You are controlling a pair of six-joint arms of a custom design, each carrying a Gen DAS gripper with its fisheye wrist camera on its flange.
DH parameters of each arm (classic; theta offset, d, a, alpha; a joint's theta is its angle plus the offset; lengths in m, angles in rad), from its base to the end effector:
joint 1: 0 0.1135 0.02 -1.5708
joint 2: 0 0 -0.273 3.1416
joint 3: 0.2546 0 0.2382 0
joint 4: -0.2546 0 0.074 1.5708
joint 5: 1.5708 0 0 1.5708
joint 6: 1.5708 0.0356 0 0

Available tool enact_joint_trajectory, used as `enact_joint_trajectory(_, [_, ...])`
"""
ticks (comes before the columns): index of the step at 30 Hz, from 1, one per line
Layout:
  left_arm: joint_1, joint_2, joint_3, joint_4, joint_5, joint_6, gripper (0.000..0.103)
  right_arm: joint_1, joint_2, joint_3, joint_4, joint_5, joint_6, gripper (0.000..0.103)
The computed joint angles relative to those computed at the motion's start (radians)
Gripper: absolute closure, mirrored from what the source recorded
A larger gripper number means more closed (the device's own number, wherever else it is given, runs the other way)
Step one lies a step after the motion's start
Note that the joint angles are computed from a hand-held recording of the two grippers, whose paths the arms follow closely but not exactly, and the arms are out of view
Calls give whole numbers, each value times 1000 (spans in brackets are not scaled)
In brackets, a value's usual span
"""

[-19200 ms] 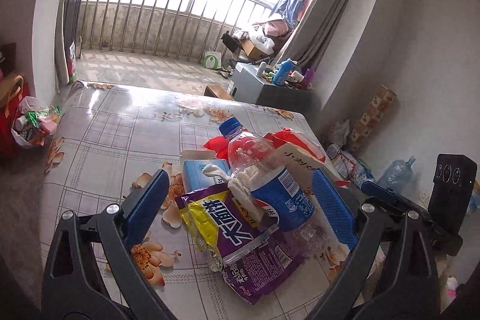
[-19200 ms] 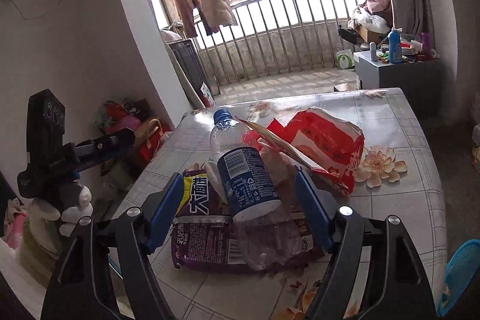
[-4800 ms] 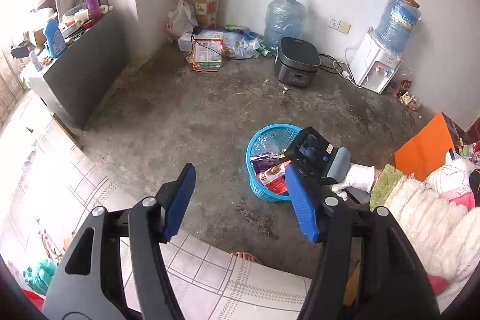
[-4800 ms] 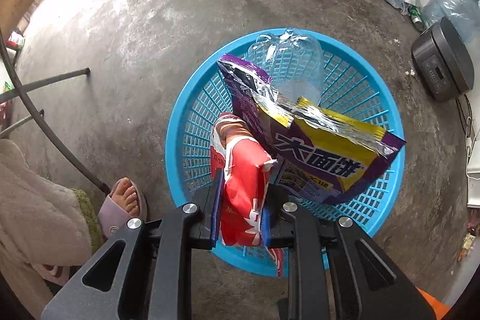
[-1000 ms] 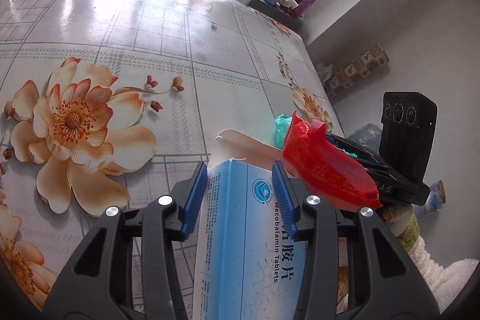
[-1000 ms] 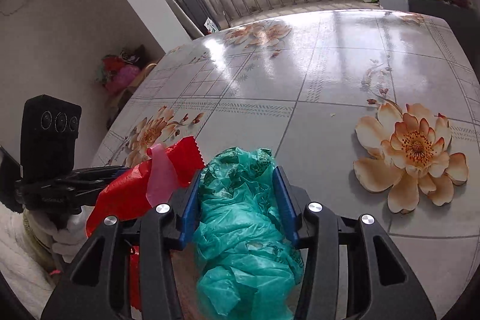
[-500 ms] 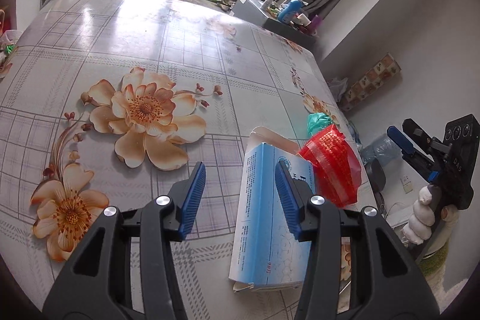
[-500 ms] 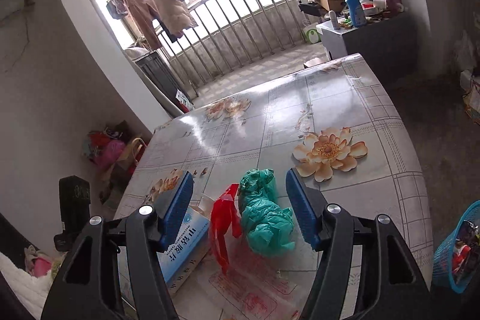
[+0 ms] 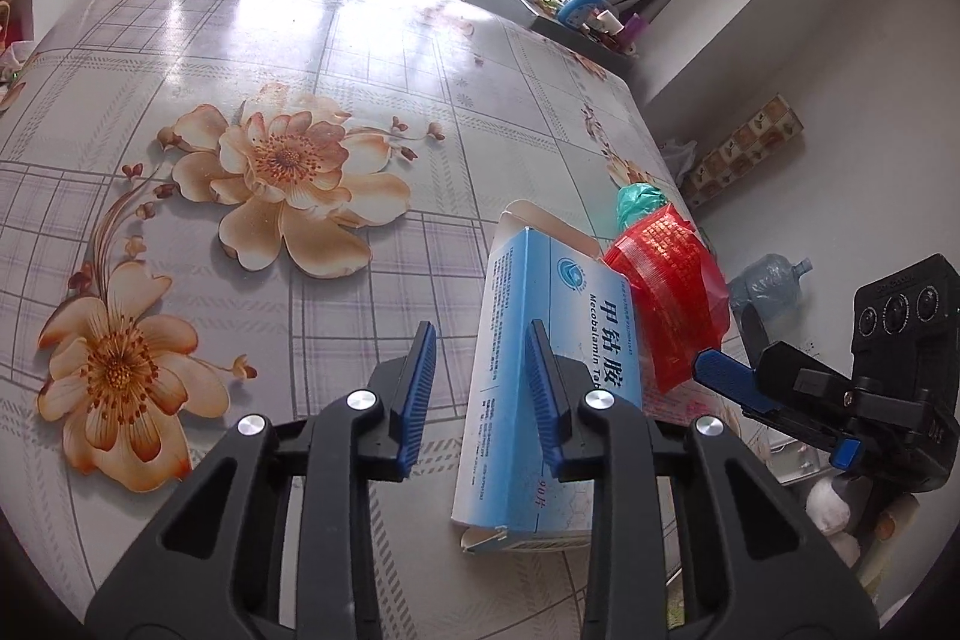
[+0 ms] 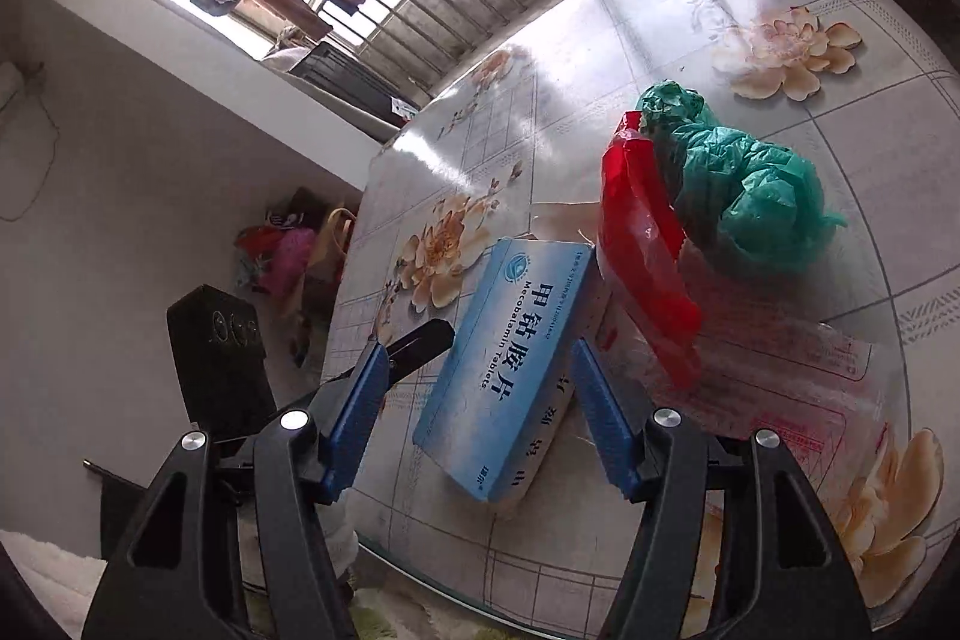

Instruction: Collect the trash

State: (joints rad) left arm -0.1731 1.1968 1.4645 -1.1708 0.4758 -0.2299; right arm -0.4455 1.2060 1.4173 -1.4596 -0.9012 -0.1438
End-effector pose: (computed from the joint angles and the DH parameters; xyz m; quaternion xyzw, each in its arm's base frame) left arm 0.1864 -0.0492 0.4035 0.0511 0.9200 -0.2819 0.2674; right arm 0.1617 -0.0463 0.3844 0.0644 0.8889 0.3694 0.2631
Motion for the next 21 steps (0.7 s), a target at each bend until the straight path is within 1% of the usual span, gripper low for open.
enact_joint_trajectory(3, [34,-13,-22,-9,47,25,77,91,9,-36,77,60,129,40])
enact_joint_trajectory(5, [64,-16,-34,-26,97,59,77,131,12,-65,119,71,188,40])
enact_joint_trajectory(7, [102,-4,-44,-56,182,102,77,164,17,-79,153,82,226,44])
enact_joint_trajectory(9, [135,10,-61,-83,271,122,77,193,12,-100,187,89,265,47])
enact_joint_trajectory(10, [147,6,-71,-82,288,125,77,196,5,-108,199,94,277,49])
enact_joint_trajectory(13, [191,4,-65,-119,338,151,79,184,0,-110,194,49,276,56])
enact_joint_trajectory(16, [223,-4,-7,-185,376,173,79,141,-5,-64,132,-3,228,57])
enact_joint_trajectory(18, [222,-25,47,-212,368,179,79,128,-18,-32,111,-32,213,58])
enact_joint_trajectory(21, [195,-34,144,-236,358,146,79,77,-31,32,51,-83,173,58])
